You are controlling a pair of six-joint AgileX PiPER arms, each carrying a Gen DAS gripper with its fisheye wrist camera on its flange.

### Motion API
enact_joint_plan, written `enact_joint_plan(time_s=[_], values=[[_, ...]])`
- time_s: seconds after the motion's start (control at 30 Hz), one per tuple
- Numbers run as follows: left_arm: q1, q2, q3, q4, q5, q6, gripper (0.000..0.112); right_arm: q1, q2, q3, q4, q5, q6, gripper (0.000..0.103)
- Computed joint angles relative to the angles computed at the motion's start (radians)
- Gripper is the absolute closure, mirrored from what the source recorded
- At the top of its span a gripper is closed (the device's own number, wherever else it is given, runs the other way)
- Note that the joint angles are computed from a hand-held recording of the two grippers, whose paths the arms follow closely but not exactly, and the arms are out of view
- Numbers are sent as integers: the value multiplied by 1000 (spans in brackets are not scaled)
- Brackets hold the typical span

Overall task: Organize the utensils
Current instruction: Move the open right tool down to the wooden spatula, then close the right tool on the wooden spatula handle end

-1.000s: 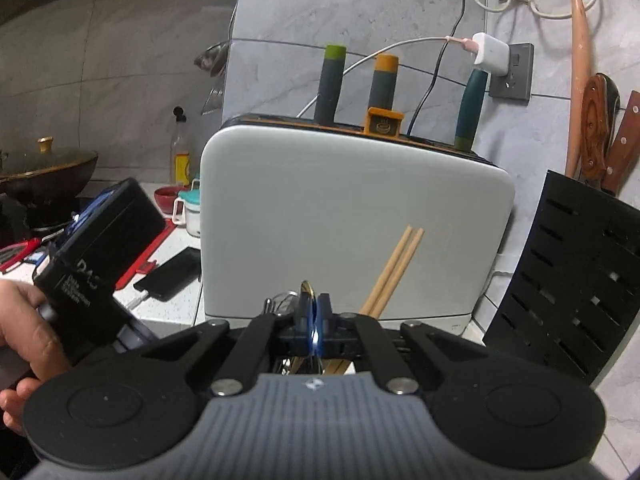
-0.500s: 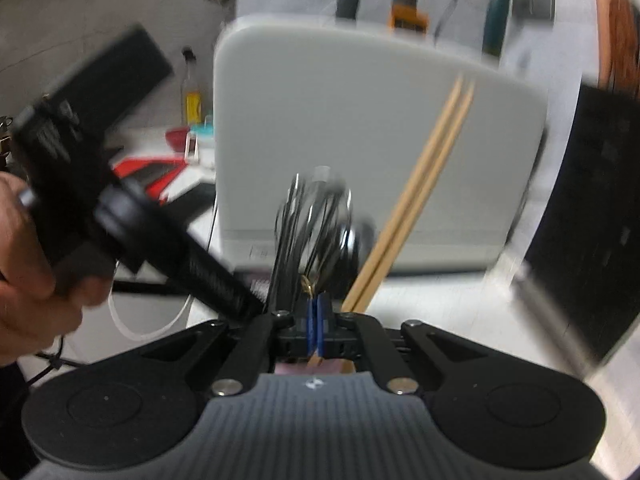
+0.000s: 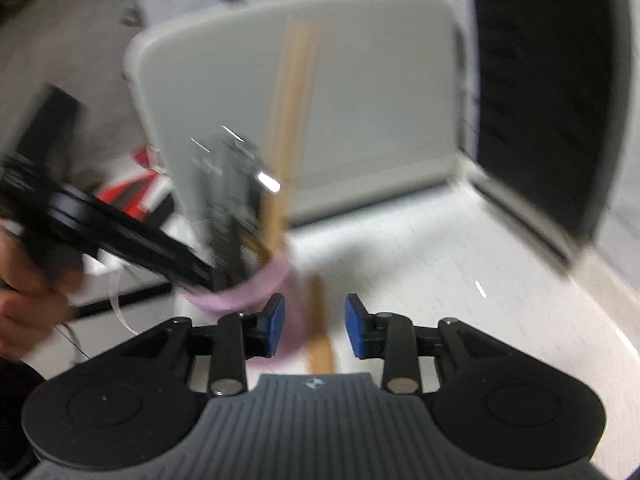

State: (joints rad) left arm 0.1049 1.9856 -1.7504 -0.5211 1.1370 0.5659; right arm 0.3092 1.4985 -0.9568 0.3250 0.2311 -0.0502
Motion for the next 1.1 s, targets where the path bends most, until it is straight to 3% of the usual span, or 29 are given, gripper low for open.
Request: enact_joint_plan(time_s=[0.13, 0.4, 0.53, 0.6, 0.67, 0.93, 1.1], values=[[-10, -8, 10, 11, -12, -5, 67, -8, 64, -1, -145, 59, 168, 71], [-24, -9, 15, 26, -22, -18, 67, 42, 90, 12, -54, 39, 17, 67], [-21, -8, 16, 18, -21, -8, 66, 97, 110, 3, -250, 24, 175, 68], [-16, -4, 11, 15, -15, -10, 64, 102, 120, 4, -292, 25, 224, 81], [-15, -4, 11, 15, -16, -9, 64, 105, 118, 6, -369, 28, 294, 85], [-11, -11, 19, 6, -18, 4, 63, 28, 58, 10, -300, 177, 212, 85], [2, 6, -2, -5, 2, 7, 60, -87, -63, 139, -232, 195, 106, 85]])
